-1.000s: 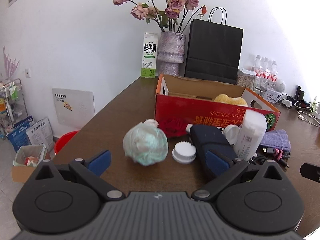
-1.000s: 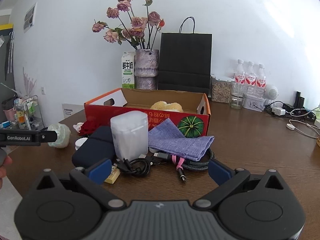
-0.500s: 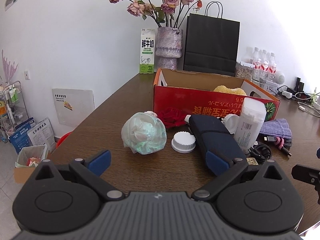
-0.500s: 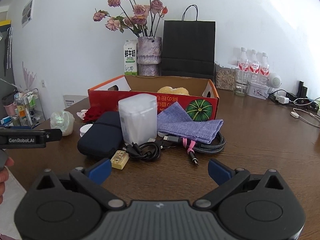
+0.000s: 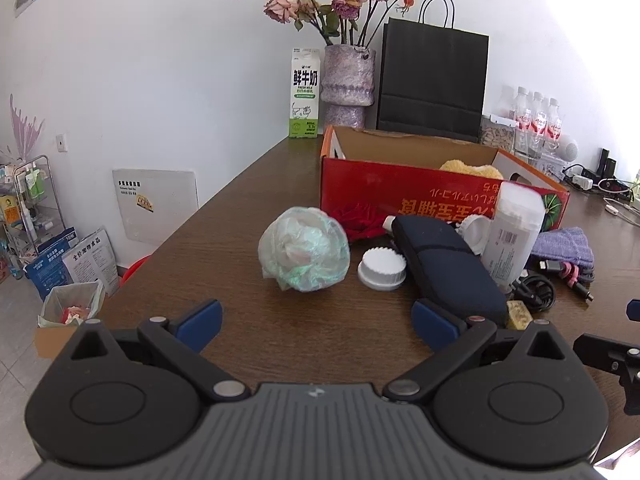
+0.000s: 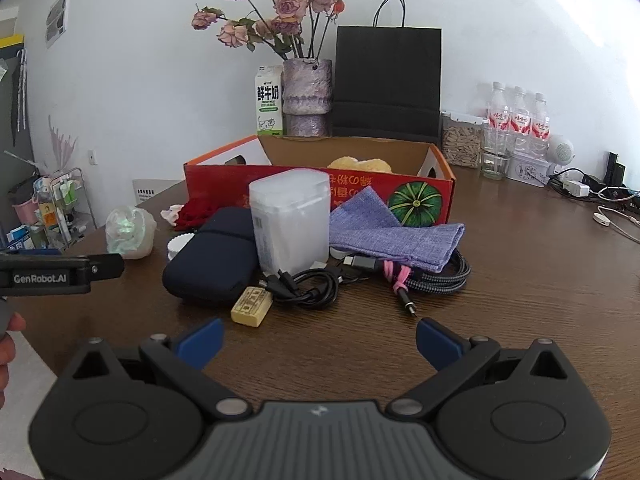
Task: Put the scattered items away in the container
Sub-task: 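Grasp the clear plastic bag with left while right grasps the black coiled cable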
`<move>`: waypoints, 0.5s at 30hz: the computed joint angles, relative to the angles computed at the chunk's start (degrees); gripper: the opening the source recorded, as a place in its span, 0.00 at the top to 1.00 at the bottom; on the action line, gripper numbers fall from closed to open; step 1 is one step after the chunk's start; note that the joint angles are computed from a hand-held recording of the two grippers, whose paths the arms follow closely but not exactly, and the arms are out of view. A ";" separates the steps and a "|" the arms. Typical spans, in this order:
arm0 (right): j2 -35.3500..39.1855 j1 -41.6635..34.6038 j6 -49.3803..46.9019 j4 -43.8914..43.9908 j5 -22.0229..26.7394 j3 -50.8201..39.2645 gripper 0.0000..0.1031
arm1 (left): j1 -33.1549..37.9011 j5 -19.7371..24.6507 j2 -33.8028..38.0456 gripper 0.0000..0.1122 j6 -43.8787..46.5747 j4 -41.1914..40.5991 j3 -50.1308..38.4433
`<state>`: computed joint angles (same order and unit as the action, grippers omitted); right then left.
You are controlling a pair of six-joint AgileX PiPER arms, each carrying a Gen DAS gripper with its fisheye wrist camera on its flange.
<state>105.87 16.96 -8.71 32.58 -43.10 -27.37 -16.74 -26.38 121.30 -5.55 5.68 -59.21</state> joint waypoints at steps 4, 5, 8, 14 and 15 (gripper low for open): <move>1.91 0.60 -1.99 0.43 1.70 -2.34 0.01 | 0.76 0.86 0.71 0.08 -0.16 -0.66 -0.98; 2.16 0.61 -2.41 0.60 1.79 -2.79 0.02 | 0.97 0.69 0.83 0.08 -0.49 -0.50 -1.06; 2.82 0.59 -4.46 2.64 1.27 -4.09 0.02 | 1.32 1.41 1.40 0.08 -0.40 -0.83 -1.88; 3.44 -2.89 -4.74 0.81 4.11 -7.78 0.12 | 1.27 2.22 2.56 0.08 1.50 -2.62 -4.35; 3.71 -3.30 -4.93 0.39 4.58 -8.49 0.14 | 1.29 2.22 2.77 0.08 1.72 -2.86 -4.82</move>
